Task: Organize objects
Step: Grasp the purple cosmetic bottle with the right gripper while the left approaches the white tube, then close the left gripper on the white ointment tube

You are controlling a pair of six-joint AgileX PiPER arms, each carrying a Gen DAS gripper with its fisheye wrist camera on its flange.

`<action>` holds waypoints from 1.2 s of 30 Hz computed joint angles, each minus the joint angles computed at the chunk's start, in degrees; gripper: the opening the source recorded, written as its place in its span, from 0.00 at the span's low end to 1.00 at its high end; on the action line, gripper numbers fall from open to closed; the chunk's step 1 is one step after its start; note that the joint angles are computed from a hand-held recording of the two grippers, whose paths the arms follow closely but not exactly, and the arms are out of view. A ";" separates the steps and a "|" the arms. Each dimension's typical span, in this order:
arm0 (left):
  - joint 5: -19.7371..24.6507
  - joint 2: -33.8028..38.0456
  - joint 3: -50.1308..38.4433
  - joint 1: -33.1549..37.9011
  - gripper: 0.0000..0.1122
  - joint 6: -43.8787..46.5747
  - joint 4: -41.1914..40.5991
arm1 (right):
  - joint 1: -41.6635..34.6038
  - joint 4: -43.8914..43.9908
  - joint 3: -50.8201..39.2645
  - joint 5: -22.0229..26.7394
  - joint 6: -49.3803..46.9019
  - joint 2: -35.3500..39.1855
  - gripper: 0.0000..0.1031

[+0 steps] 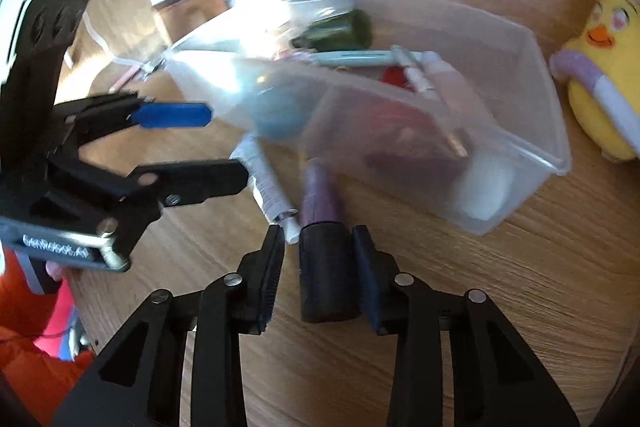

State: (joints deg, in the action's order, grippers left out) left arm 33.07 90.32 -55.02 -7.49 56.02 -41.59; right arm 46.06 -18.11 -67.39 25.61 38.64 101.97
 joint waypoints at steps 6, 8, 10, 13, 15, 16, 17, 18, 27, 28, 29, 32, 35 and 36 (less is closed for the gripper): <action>-0.57 0.42 0.43 -0.55 0.66 -2.06 2.43 | 1.50 5.60 2.85 -3.69 -5.34 -1.51 0.23; -1.05 0.77 0.66 -1.20 0.66 -2.94 3.06 | 2.94 0.47 3.67 -3.27 0.03 -1.98 0.23; -1.98 1.02 1.06 -2.05 0.66 -3.99 3.88 | 4.48 -6.22 4.85 -2.18 7.22 -2.81 0.23; -3.25 1.38 1.33 -3.25 0.66 -6.01 5.50 | 5.56 -12.87 6.91 -0.56 14.91 -4.32 0.23; -4.56 1.38 1.53 -4.07 0.66 -7.54 6.60 | 5.81 -15.99 8.33 0.64 18.89 -5.52 0.23; -5.09 1.49 1.59 -4.42 0.66 -8.26 7.10 | 5.85 -17.34 9.02 1.12 20.67 -6.05 0.23; -4.89 1.75 1.44 -4.56 0.63 -8.59 7.27 | 5.90 -18.81 9.91 1.47 22.73 -6.71 0.23; -5.35 1.67 1.63 -4.77 0.60 -8.77 7.35 | 5.82 -19.68 10.79 1.53 23.99 -7.39 0.23; -9.22 -2.04 6.08 -4.73 0.22 -8.61 7.97 | 6.77 -26.44 12.39 0.65 33.19 -8.38 0.23; -9.16 -2.39 6.47 -4.32 0.19 -7.87 7.34 | 6.96 -26.84 12.19 0.66 33.89 -8.28 0.23; -8.77 -2.64 6.63 -3.96 0.14 -7.45 7.22 | 7.07 -27.31 12.10 0.48 34.59 -8.23 0.23; -7.33 -3.57 7.60 -2.24 0.14 -3.80 4.09 | 7.21 -28.84 11.72 -0.05 36.85 -8.13 0.23; -6.60 -5.19 9.19 -1.13 0.14 -0.18 1.82 | 7.67 -31.60 12.18 -0.86 40.49 -9.06 0.23; -6.54 -5.77 9.69 -0.79 0.14 0.82 0.81 | 7.71 -32.60 12.26 -1.29 41.69 -9.31 0.23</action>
State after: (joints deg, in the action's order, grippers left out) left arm 26.53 84.55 -45.33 -8.29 56.84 -40.78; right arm 53.77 -50.70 -55.13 24.32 80.33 92.66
